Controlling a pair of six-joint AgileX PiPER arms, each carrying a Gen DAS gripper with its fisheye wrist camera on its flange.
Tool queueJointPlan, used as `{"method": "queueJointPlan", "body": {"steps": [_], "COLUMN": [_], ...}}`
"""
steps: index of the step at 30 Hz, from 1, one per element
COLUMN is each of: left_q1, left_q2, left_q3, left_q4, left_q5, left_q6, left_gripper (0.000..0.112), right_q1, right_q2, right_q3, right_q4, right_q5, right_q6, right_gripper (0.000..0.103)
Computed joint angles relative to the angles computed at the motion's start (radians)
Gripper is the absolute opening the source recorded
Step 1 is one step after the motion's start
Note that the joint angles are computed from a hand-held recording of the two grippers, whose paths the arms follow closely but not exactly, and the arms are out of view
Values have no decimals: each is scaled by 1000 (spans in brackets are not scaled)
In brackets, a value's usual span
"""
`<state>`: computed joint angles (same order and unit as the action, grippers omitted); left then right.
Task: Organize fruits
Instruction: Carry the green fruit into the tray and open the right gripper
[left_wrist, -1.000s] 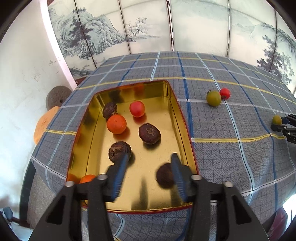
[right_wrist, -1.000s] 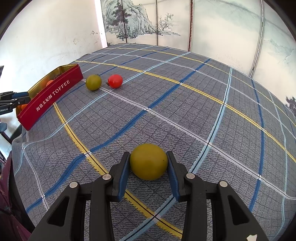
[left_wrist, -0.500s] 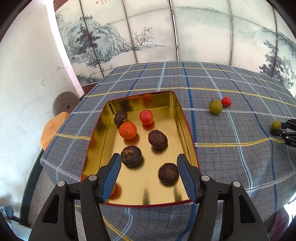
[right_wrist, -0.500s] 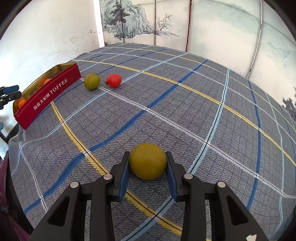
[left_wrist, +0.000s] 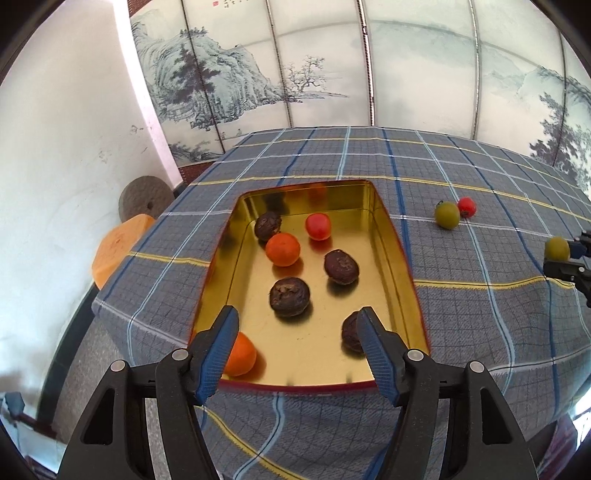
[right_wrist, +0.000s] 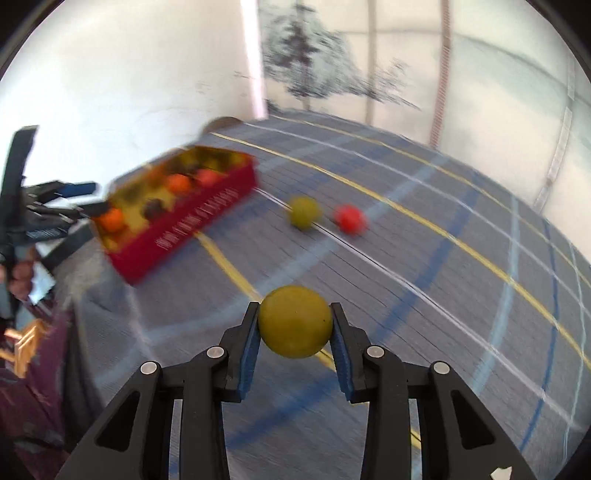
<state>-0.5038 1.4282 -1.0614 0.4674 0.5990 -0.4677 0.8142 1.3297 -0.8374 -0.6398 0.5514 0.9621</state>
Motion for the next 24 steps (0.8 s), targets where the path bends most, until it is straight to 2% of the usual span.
{"method": "queueJointPlan", "body": {"steps": [3, 6, 8, 11, 16, 19, 24], "left_q1": [16, 33, 48, 84, 152, 194, 223], "left_q2": [-10, -27, -35, -58, -99, -122, -134], "left_q3": [14, 32, 43, 68, 105, 123, 132], "left_q4": [15, 50, 82, 123, 146, 120, 89], "left_q5": [-2, 0, 9, 11, 8, 4, 2], "left_q6": [-13, -48, -85, -132, -135, -98, -56], "left_gripper": [67, 68, 77, 79, 79, 80, 83], "right_q1": [31, 33, 29, 17, 2, 1, 3], "right_q2": [77, 179, 262, 391, 630, 734, 953], "right_q3": [-124, -265, -367, -522, -828, -981, -1345], "right_q4": [63, 191, 293, 450, 636, 687, 690], "right_q5": [-25, -71, -89, -85, 19, 87, 267], "right_q6": [-88, -234, -340, -507, -702, -753, -756], "right_gripper": [34, 34, 34, 34, 34, 34, 35]}}
